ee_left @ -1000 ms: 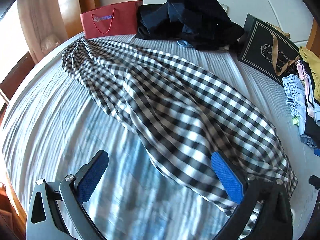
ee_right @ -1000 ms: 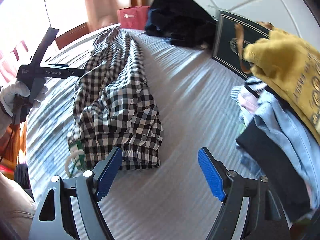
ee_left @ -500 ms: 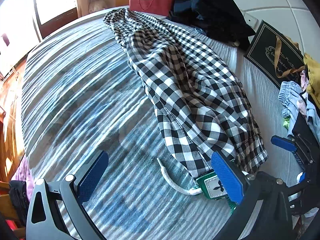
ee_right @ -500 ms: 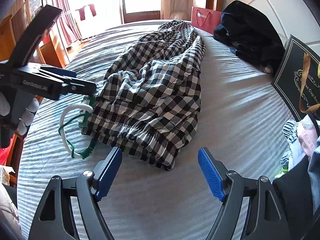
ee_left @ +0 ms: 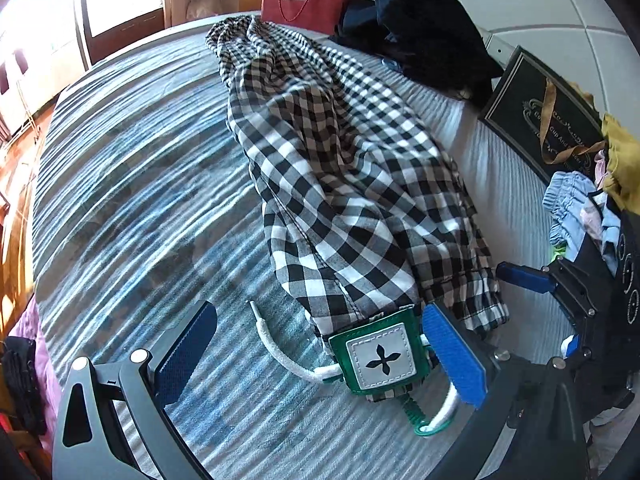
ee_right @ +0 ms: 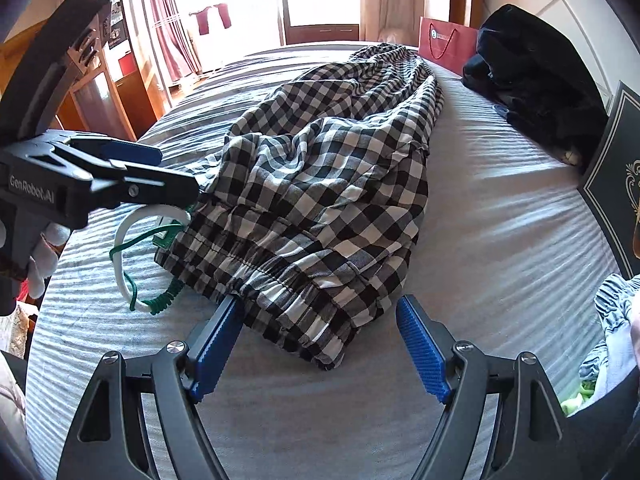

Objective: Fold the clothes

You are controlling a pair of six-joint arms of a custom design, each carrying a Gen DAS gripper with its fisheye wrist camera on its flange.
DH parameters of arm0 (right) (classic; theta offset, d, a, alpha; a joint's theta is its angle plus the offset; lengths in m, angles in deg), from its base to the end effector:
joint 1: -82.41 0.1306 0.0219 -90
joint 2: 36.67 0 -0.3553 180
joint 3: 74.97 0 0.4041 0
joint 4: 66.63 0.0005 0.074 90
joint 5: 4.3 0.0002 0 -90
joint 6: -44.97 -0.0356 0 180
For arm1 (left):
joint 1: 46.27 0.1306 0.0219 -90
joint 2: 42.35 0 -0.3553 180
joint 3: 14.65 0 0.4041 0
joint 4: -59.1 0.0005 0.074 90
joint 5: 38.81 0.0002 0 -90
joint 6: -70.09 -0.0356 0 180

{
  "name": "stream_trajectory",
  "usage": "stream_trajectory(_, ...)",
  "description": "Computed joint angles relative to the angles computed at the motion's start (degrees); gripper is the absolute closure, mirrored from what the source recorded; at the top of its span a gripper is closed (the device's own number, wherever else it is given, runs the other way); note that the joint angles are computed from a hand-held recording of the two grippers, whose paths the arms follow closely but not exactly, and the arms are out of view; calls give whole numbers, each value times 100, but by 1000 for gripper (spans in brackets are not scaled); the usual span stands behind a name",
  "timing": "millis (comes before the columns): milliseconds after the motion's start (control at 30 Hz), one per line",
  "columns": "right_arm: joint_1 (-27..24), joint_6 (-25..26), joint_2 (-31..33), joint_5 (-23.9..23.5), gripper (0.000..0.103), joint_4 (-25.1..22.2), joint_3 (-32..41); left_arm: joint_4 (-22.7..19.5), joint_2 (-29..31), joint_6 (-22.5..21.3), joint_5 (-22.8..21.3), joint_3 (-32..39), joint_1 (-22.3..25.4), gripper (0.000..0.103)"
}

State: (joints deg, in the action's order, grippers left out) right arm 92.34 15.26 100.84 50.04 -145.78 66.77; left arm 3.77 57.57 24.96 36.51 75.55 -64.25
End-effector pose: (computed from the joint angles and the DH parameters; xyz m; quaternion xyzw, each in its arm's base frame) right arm 0.6993 0.1430 0.3010 -0.5757 0.7489 0.2216 0.2422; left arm 0.5039 -0.1546 0.3140 -0.2520 0.9354 -0.0053 0.2479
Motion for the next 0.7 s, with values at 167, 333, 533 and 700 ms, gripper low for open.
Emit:
stream_trajectory(167, 43, 58, 262, -82, 21, -226, 359, 161, 267, -229, 114, 36, 9, 0)
stream_trajectory(333, 82, 13, 570, -106, 19, -489, 878, 101, 281, -300, 110, 78, 0, 0)
stream_trajectory(533, 123, -176, 442, -11, 36, -191, 658, 296, 196, -570, 476, 73, -48, 41)
stream_trajectory(700, 74, -422, 850, -234, 71, -1083, 1470, 509, 33, -733, 797, -48, -40, 71)
